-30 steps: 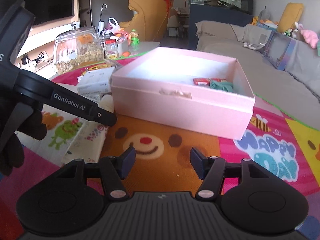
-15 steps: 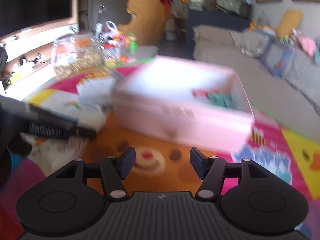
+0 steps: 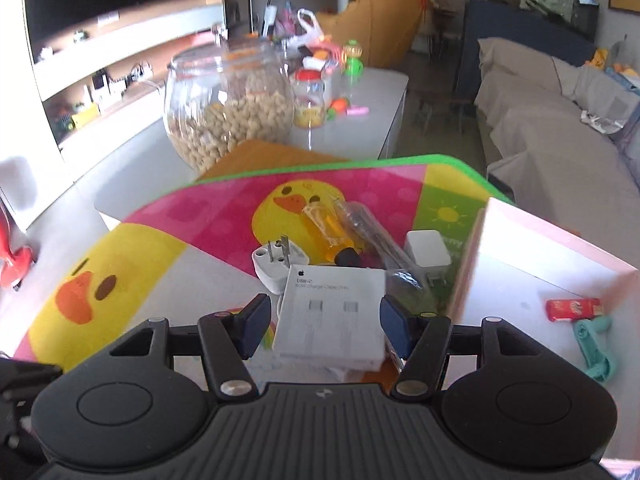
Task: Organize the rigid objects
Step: 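Grasp the white USB-C cable box with the right tool while the left tool lifts the lotion tube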
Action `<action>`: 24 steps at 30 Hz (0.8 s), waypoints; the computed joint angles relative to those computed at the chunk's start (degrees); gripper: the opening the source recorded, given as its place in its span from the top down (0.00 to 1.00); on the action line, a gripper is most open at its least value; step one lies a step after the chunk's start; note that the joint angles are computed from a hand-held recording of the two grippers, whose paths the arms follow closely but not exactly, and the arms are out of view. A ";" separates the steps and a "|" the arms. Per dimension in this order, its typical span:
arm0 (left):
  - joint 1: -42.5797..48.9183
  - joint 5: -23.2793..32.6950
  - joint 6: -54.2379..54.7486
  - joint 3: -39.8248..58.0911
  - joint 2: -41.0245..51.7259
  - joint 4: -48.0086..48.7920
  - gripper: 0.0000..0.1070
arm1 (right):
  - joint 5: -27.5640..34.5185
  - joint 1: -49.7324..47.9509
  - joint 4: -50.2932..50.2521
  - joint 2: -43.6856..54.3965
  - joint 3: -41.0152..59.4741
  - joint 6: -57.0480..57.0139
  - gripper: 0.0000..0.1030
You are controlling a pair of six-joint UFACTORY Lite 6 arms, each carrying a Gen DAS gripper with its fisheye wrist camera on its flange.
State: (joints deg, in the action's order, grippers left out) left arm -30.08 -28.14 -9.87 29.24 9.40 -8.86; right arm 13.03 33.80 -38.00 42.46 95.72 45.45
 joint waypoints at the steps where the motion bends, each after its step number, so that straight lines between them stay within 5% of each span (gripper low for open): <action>1: -0.59 -0.14 0.97 0.06 0.09 -1.51 0.70 | 1.85 0.27 2.85 2.83 3.79 -3.09 0.41; 5: 0.14 -1.92 -3.12 -0.91 0.14 0.98 0.70 | 7.26 2.30 -5.80 10.20 12.56 2.42 0.33; 12: 4.76 -5.25 -14.70 -3.06 -0.21 13.81 0.70 | 10.29 3.89 -13.14 11.30 13.33 4.12 0.31; 20: 2.83 -5.21 -11.51 -2.85 0.12 9.03 0.70 | 7.26 -1.34 11.02 10.36 13.34 -13.34 0.33; 24: 0.95 -3.91 -9.88 -2.80 -0.63 4.74 0.70 | -1.12 -0.94 6.27 1.49 -0.40 -6.73 0.33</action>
State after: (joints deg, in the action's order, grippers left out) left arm -29.13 -32.04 -19.76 26.44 8.76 -4.13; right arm 11.91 32.86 -31.72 43.95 95.32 38.72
